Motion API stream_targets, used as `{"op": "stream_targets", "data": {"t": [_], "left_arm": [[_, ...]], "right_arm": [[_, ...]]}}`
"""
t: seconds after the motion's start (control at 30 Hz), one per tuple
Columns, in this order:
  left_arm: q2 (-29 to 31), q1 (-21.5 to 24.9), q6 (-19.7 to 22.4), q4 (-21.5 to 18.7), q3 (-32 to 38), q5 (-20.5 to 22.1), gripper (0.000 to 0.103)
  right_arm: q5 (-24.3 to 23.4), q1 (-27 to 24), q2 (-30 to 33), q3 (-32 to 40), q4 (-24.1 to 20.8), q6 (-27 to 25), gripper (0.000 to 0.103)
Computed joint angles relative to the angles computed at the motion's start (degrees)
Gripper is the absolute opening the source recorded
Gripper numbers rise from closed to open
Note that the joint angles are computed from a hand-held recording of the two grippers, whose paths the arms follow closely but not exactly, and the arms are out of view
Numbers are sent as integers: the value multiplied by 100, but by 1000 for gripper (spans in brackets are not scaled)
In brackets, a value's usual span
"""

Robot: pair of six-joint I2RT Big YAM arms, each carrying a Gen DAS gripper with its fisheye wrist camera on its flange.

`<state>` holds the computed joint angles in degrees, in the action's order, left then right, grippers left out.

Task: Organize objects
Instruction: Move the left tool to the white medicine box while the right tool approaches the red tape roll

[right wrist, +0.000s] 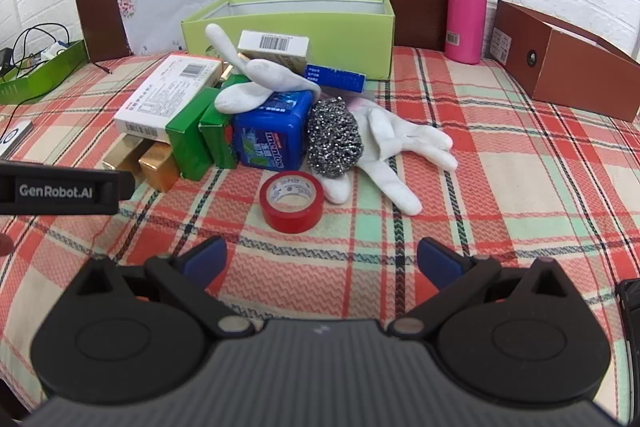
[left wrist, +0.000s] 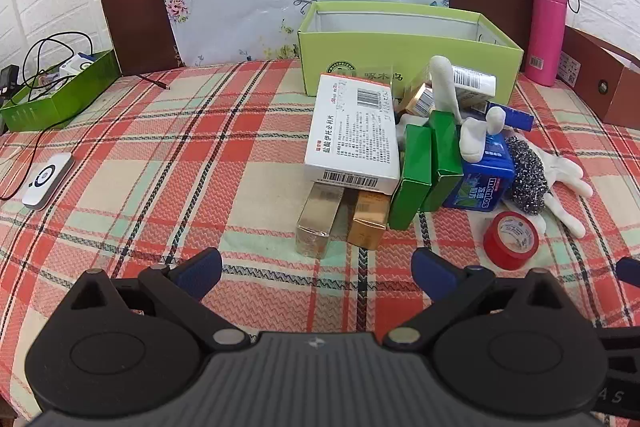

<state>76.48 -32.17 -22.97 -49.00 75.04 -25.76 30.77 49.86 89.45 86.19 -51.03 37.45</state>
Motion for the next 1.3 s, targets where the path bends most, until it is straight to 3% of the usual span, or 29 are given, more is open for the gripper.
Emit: {"op": "stream_targets", "data": {"t": [0.5, 0.67, 0.73, 0.8, 0.97, 1.1, 1.23, 1.3], "left_arm": [[177, 114, 101, 6, 137, 163, 103], [12, 292, 266, 226, -11, 555, 101], [-62, 390, 223, 323, -8, 709, 101], [-65, 465, 193, 479, 60, 760, 101], [306, 658, 252, 776, 533, 1141, 101], [947, 800, 198, 566, 1168, 1330, 97], [1501, 901, 345, -31, 1638, 1709, 82], [1464, 995, 208, 65, 1494, 2080, 71]], "right_arm": [[-332, -142, 236, 223, 74, -183, 103], [-687, -202, 139, -23, 531, -343, 103], [-822, -225, 123, -99, 766, -475, 97], [-948, -260, 201, -52, 857, -537, 82], [-803, -298, 449, 144, 998, -679, 71], [-719, -376, 584, 234, 1036, -648, 56], [-730, -418, 554, 130, 1091, -580, 46], [-778, -420, 472, 22, 1177, -611, 46]]}}
